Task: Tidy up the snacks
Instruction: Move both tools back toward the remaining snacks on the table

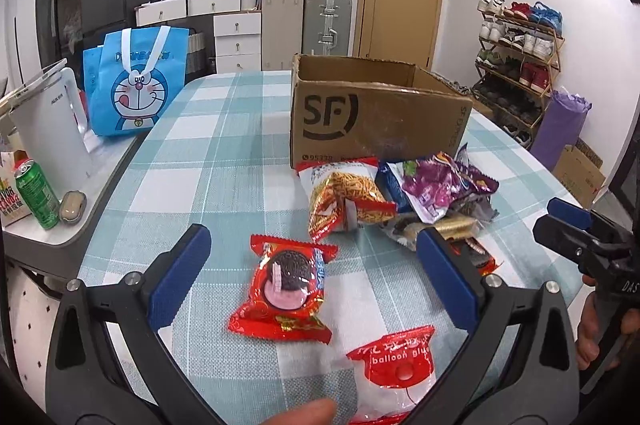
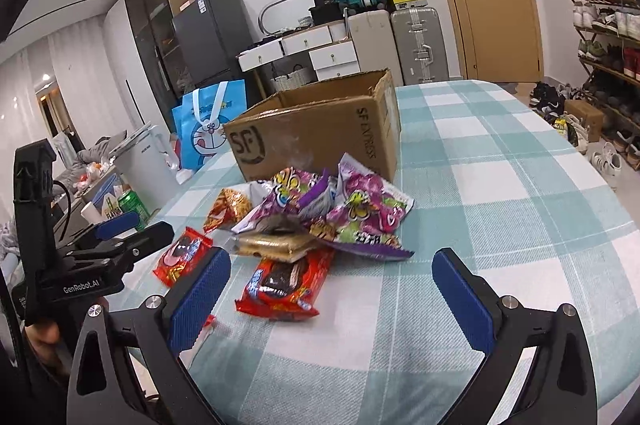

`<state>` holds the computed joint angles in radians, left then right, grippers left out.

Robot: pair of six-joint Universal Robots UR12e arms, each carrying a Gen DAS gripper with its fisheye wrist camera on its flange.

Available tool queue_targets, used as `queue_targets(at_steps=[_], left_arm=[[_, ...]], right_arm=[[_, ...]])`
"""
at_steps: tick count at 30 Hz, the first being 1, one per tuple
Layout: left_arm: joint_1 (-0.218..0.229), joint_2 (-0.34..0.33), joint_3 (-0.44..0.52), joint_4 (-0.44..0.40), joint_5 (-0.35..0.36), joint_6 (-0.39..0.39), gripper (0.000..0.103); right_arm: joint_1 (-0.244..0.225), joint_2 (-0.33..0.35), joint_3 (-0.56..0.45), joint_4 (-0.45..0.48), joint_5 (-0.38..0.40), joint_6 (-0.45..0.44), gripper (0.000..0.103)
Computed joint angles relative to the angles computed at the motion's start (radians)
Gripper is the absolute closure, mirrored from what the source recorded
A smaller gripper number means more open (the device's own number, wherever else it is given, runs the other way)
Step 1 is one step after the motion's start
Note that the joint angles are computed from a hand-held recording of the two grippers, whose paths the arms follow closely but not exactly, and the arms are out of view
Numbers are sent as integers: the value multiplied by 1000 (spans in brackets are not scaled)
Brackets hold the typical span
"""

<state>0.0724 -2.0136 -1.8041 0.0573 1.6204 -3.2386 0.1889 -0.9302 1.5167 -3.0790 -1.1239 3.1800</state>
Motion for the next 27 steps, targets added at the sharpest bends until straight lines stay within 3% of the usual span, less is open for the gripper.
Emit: queue_targets(at_steps=[4,9,27], left_arm=[[-3,0,-11,-1,-30,3,1],[-16,-6,-20,12,-7,37,1],[-17,-3,-55,13,-32,75,1]], right_arm=[[8,-2,13,-5,-16,-23,1],[11,-1,18,-13,-18,-31,1],[30,-3,31,24,-14,-107,1]])
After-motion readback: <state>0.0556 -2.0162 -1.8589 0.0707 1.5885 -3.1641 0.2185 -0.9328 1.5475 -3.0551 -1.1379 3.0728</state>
